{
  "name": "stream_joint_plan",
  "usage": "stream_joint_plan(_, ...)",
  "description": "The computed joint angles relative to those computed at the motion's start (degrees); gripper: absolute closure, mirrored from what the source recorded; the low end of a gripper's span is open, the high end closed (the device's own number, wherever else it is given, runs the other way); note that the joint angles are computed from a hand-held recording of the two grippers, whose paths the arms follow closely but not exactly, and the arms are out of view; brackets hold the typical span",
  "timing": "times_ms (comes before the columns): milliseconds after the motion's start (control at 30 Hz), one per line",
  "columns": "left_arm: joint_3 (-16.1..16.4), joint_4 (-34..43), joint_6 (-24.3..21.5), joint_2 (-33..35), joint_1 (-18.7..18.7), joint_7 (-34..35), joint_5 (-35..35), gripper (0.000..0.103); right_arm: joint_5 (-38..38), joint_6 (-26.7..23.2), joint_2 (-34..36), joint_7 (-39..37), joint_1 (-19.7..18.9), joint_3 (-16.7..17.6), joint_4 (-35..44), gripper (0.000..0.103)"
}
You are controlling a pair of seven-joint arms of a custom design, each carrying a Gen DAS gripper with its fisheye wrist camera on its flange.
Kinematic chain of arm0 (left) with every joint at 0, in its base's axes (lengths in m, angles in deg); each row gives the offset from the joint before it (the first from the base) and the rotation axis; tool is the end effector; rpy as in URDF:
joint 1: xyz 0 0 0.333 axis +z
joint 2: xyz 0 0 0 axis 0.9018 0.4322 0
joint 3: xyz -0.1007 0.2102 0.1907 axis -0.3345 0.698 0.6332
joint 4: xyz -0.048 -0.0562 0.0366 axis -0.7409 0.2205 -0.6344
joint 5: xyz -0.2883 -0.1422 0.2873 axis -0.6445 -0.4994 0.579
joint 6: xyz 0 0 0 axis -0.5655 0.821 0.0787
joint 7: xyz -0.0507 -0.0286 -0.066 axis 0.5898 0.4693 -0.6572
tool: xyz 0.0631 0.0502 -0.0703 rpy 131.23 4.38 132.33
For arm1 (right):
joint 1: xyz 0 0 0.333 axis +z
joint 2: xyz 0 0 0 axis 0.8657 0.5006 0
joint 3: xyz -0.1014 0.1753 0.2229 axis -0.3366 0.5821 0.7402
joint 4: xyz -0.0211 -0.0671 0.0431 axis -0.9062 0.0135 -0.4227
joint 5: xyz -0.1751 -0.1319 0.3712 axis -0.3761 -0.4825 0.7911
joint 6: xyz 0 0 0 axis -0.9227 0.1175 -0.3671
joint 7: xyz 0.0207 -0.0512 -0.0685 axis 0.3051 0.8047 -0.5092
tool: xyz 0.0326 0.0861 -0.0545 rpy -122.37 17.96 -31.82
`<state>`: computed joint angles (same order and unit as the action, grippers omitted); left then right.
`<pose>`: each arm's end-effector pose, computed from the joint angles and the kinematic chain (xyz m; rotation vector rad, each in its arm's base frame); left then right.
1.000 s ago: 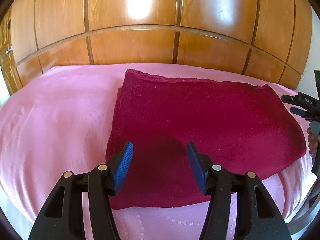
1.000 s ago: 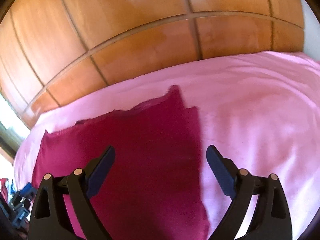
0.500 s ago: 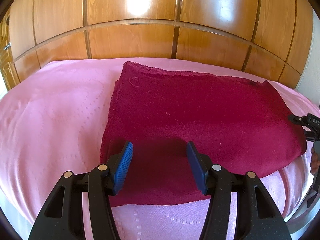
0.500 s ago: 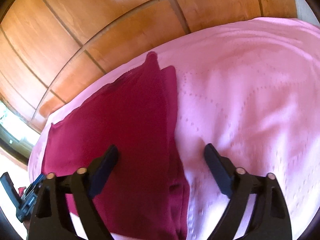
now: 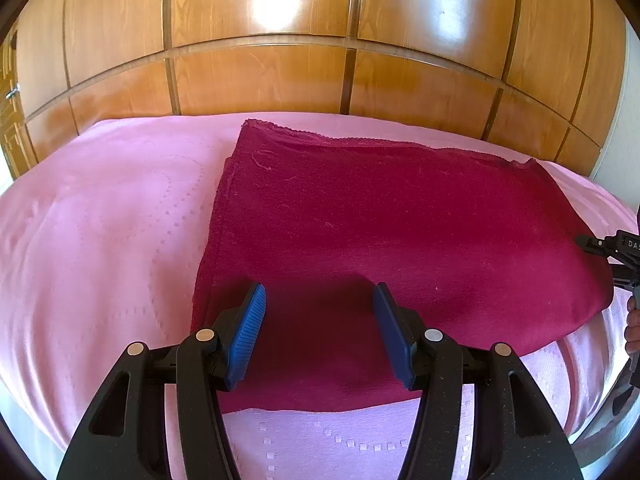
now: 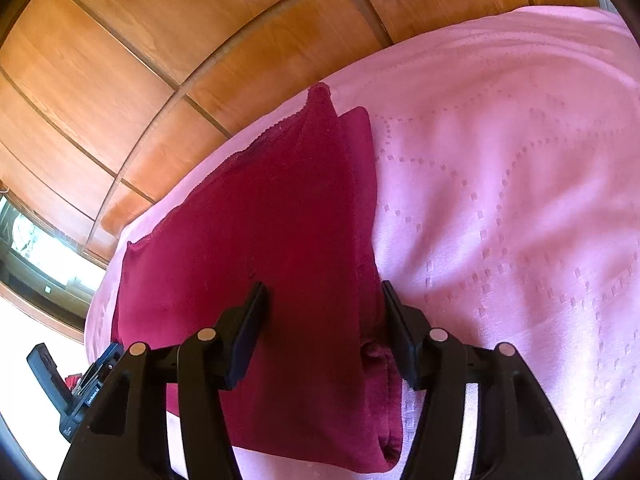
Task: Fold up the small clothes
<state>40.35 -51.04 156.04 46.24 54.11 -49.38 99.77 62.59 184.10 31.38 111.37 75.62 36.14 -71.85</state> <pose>0.5169 -0.2804 0.4360 -1.7703 1.8001 -0.8096 0.5328 0.0841 0.4097 -1.4772 1.8278 -0.0152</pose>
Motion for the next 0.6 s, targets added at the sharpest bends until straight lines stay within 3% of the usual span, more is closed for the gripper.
stream_joint_plan(67,0.1,0.0,0.3,0.0,0.0,0.2,-0.3,0.048,-1.2,-0.7,-0.3,0.5,-0.1,0.1,0.2,0.070)
stream_joint_plan(133,0.2,-0.1,0.5,0.0,0.0,0.4,-0.7,0.048,-3.8,-0.5,-0.7,2.7,-0.3,0.8,0.3,0.074)
stream_joint_plan(600,-0.2,-1.5,2.4,-1.1,0.4,1.1,-2.9,0.048,-11.0,-0.1,-3.0,5.5,3.6,1.4,4.1,0.078)
